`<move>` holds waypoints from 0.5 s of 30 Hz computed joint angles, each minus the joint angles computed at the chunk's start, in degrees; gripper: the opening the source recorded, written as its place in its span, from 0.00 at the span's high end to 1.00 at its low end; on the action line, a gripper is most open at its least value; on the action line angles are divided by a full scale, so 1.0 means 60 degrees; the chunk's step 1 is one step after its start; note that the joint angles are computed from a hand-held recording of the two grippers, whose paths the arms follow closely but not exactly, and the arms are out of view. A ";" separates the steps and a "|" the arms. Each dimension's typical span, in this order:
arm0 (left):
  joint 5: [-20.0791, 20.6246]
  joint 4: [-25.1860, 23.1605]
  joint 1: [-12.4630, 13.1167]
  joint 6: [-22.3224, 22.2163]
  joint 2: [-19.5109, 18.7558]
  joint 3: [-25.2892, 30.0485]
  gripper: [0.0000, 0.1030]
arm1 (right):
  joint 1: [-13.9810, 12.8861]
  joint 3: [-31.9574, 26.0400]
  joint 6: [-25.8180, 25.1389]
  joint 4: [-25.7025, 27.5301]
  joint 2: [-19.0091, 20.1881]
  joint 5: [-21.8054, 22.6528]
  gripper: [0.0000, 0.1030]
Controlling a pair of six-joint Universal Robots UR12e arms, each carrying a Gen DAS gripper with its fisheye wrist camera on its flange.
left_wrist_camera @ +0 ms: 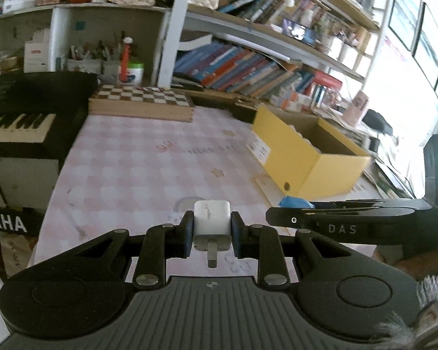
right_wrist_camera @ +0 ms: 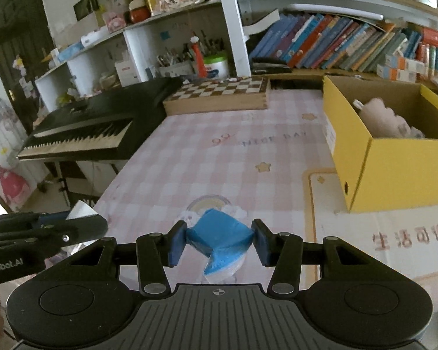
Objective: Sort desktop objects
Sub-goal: 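Lift and carry the plug with the left tool while the right tool carries the blue cloth toward the box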
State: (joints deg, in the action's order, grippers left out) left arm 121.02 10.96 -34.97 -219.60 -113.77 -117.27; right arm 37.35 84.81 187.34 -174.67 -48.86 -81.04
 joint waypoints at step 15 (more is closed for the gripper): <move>-0.0757 0.0397 -0.0330 0.0666 -0.0019 -0.0092 0.78 | 0.0172 0.1308 0.0729 -0.0612 -0.0669 -0.0882 0.53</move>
State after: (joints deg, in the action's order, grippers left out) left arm 116.48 13.34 -36.95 -215.61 -113.88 -117.82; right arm 38.38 92.66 191.71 -178.34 -52.88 -86.33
